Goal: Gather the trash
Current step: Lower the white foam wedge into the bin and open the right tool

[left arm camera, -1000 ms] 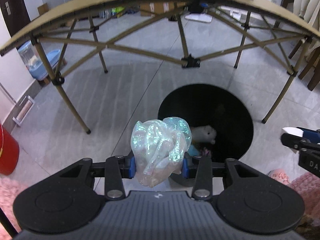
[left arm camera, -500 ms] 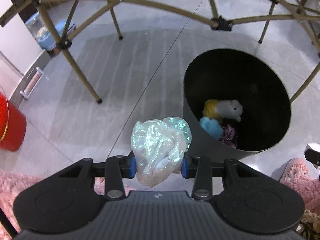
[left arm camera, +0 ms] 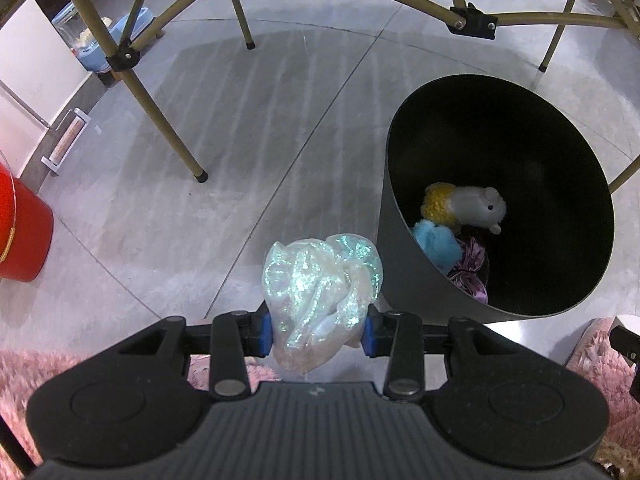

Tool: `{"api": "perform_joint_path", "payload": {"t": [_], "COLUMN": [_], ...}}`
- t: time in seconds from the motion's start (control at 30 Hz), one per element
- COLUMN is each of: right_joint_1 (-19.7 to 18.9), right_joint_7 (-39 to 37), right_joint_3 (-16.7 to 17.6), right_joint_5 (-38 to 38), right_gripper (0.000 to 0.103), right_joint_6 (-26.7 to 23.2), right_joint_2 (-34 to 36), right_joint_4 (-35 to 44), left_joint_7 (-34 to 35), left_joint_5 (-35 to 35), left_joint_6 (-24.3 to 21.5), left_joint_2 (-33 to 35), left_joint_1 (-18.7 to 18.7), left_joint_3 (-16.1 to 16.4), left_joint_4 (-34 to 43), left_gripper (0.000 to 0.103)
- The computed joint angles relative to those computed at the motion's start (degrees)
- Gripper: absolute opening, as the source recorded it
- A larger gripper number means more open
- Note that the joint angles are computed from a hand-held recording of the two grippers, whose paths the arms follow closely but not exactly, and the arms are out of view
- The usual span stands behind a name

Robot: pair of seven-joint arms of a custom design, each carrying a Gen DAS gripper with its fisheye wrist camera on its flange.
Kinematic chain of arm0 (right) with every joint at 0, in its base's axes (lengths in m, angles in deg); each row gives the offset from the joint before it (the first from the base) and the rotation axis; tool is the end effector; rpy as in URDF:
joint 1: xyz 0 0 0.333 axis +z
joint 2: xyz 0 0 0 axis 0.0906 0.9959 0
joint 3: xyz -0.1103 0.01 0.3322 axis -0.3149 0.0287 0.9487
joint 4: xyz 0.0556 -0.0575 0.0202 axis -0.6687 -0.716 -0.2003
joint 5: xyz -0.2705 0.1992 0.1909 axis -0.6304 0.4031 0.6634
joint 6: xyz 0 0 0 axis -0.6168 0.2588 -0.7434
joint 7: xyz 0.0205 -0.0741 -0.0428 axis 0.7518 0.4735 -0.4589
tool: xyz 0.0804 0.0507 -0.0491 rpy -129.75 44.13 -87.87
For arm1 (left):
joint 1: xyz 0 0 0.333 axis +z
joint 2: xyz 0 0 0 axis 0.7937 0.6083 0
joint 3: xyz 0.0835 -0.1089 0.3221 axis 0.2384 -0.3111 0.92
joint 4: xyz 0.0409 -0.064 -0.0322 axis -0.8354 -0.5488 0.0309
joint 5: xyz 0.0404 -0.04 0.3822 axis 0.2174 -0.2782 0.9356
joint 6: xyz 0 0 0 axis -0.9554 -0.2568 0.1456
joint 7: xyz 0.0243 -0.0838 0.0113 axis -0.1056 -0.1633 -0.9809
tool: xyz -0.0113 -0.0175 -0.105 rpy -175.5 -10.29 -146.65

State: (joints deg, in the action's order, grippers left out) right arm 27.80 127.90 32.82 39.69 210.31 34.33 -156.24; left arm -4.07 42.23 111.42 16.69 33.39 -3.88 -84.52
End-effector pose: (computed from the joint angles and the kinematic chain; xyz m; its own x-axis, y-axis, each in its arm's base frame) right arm 0.5672 0.1851 0.3364 -0.2675 -0.9635 0.0119 -0.8857 0.2411 -0.3968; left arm 0.6922 -0.3277 0.3456 -0.2761 -0.9525 -0.1284 -0.8938 0.3036 -0.3302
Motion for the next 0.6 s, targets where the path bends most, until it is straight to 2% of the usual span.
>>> {"api": "perform_joint_path", "payload": {"t": [0.33,0.6], "right_joint_1": [0.29,0.87], "right_joint_7": [1.46,4.27], "right_joint_3": [-0.85,-1.99], "right_joint_5": [-1.32,-5.47], "right_gripper": [0.031,0.031], "right_joint_6": [0.83,2.01], "right_joint_2": [0.08,0.43], "right_joint_4": [0.57,2.13], "left_joint_7": [-0.32,-1.39], "left_joint_5": [-0.36,0.07], "left_joint_6": [-1.64,-1.56], "left_joint_2": [1.04,1.81], "left_joint_1": [-0.14,-0.58], "left_joint_3": [0.19,0.73], "left_joint_4": [1.87,3.27], "left_gripper": [0.040,0.040]}}
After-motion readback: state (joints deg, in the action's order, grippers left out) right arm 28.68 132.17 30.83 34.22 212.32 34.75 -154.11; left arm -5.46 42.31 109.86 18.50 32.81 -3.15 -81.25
